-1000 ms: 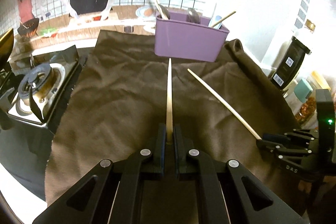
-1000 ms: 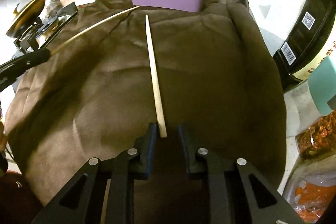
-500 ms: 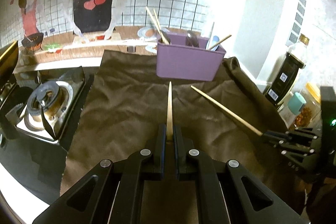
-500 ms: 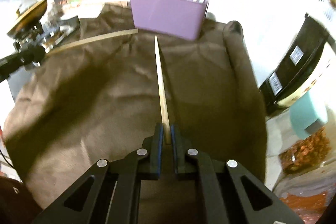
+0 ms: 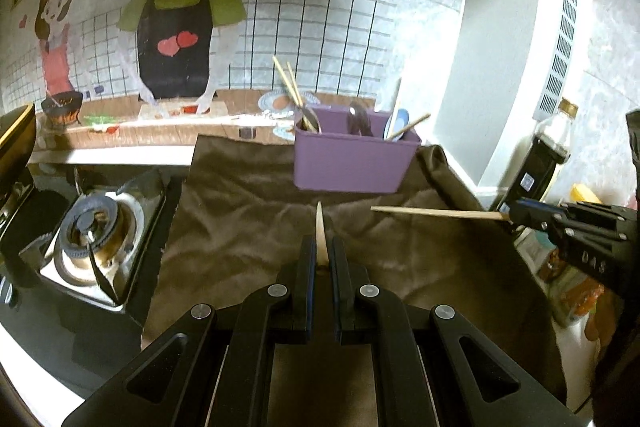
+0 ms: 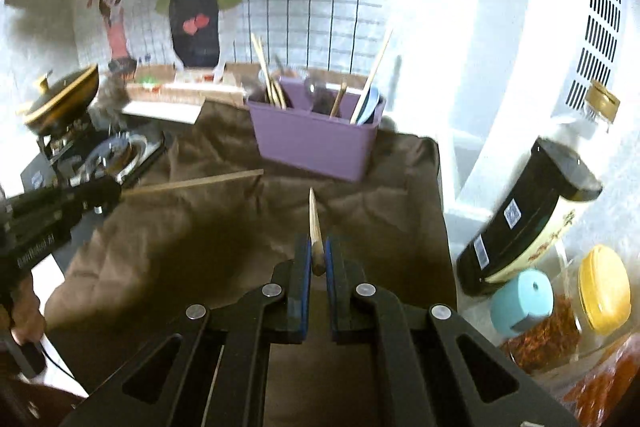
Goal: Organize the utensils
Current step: 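Lift both chopsticks and carry them over the purple caddy, then lower the chopsticks into the caddy and open both grippers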
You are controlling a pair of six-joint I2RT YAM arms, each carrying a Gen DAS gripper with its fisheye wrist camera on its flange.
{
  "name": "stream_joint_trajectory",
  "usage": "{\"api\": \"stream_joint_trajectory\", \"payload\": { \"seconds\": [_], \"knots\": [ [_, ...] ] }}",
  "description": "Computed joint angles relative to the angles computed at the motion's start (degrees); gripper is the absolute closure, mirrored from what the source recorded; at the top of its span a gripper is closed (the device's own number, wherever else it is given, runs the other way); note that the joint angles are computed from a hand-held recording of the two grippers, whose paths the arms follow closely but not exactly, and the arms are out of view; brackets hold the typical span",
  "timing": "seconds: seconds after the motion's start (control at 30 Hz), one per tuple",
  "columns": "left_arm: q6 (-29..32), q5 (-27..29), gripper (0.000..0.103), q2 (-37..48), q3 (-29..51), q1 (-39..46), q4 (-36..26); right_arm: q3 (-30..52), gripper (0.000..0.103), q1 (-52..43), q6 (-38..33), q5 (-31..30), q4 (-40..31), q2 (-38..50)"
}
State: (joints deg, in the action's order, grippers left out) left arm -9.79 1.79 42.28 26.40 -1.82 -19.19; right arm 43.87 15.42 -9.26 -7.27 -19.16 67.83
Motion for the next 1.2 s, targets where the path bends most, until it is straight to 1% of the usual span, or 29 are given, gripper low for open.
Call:
{"api": "stream_joint_trajectory", "payload": {
  "seconds": [0.17, 0.4, 0.53, 0.73, 0.87, 0.97, 1.1, 1.2],
  "knots": [
    [0.3, 4.4, 0.097, 3.3, 3.9, 4.1, 1.1, 5.6, 0.097, -0.6, 3.2, -1.8, 0.2, 2.8],
    [1.2, 7.5, 0.097, 8.3, 11.4, 6.4, 1.9, 13.7, 0.097, -0.3, 6.2, -2.0, -1.7, 6.4],
    [2.7, 10.8, 0.097, 13.0, 18.7, 8.0, 0.5, 18.7, 0.097, 0.9, 6.4, 0.3, -3.2, 8.0],
    [3.2, 15.0, 0.097, 19.0, 30.0, 9.6, -3.1, 27.8, 0.098, 1.6, 6.4, 1.2, -7.6, 9.7],
    [2.7, 20.3, 0.097, 22.5, 40.4, 11.7, -5.9, 38.2, 0.098, 0.9, 6.4, -0.2, -12.3, 11.6],
    [1.9, 23.3, 0.097, 26.7, 50.0, 12.5, -7.1, 49.1, 0.098, 1.3, 5.4, 0.6, -15.7, 14.8],
    [1.4, 21.1, 0.097, 31.7, 58.5, 11.1, -3.9, 63.1, 0.098, 1.8, 5.9, 2.5, -18.5, 21.8],
    [-0.1, 21.3, 0.097, 36.9, 63.5, 10.9, -1.7, 69.8, 0.098, 2.0, 6.2, 3.8, -18.5, 26.8]
  ]
}}
